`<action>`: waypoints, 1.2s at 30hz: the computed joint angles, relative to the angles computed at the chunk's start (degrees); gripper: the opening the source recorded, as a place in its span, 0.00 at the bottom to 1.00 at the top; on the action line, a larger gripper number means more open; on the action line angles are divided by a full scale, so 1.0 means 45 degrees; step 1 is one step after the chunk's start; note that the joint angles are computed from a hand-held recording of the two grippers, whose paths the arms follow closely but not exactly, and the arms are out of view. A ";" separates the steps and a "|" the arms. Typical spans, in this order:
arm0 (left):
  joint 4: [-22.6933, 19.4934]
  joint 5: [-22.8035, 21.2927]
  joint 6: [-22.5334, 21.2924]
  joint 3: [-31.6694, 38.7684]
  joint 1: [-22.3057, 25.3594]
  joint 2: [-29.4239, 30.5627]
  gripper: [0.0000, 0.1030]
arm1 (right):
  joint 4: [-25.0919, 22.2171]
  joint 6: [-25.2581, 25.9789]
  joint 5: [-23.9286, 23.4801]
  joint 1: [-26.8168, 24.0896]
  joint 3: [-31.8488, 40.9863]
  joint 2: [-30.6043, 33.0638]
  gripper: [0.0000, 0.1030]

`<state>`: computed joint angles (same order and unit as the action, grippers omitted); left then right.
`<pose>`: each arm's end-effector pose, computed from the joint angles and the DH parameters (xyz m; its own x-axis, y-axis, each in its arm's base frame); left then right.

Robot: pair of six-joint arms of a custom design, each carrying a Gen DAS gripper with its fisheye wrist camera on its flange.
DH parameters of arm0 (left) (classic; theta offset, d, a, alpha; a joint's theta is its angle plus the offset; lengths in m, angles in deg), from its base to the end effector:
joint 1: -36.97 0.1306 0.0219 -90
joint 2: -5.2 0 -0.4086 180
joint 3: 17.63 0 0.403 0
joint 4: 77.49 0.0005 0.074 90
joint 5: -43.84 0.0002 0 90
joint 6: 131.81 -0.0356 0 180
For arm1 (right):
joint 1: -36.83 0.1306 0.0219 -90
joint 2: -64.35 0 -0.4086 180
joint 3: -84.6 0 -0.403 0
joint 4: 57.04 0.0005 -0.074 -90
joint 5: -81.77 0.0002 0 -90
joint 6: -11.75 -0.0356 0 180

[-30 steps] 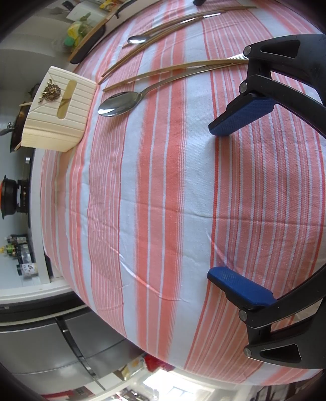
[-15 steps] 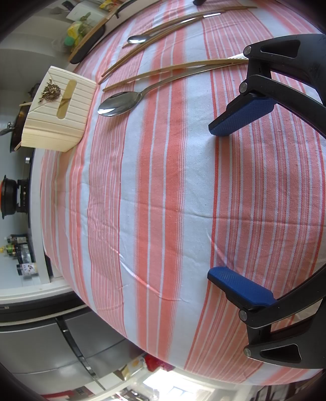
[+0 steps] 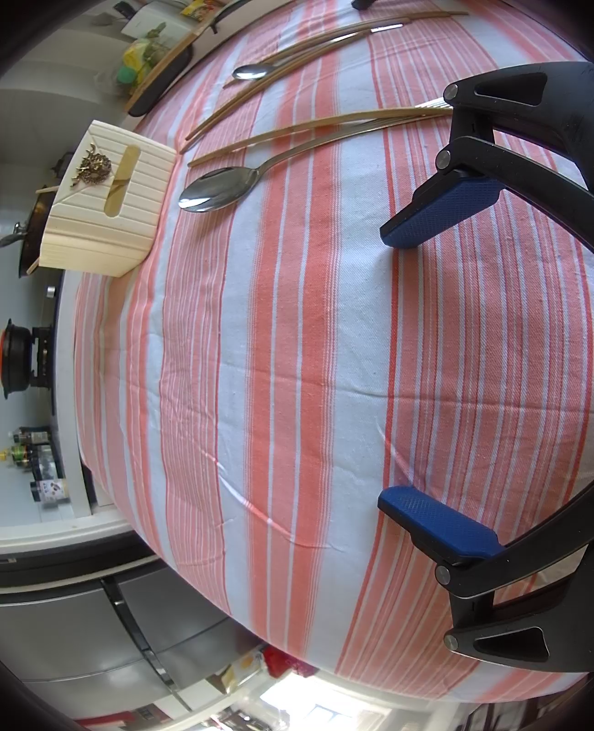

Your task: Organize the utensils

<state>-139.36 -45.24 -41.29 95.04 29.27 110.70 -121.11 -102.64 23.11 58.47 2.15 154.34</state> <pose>0.5886 -0.0807 0.4851 -0.8100 0.1004 -0.5777 0.1358 0.9906 -0.0183 0.4520 0.1589 0.5050 -0.7259 0.0914 -0.6817 0.2762 0.9464 -0.1672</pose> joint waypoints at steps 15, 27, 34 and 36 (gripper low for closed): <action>-0.0006 0.0083 0.0001 -0.0026 0.0013 -0.0020 1.00 | -0.0050 -0.0343 -0.0116 -0.0062 0.0039 -0.0044 0.65; 0.0028 0.0023 0.0024 -0.0022 0.0009 -0.0002 1.00 | 0.0400 -0.1746 -0.5172 -0.0364 0.1764 0.1333 0.34; 0.0028 0.0011 0.0023 -0.0020 0.0005 0.0003 1.00 | -0.0690 -0.1179 -0.4222 0.0006 0.2560 0.1932 0.27; 0.0029 0.0012 0.0025 -0.0016 0.0005 0.0007 1.00 | -0.0856 -0.0917 -0.3785 0.0184 0.2657 0.1988 0.27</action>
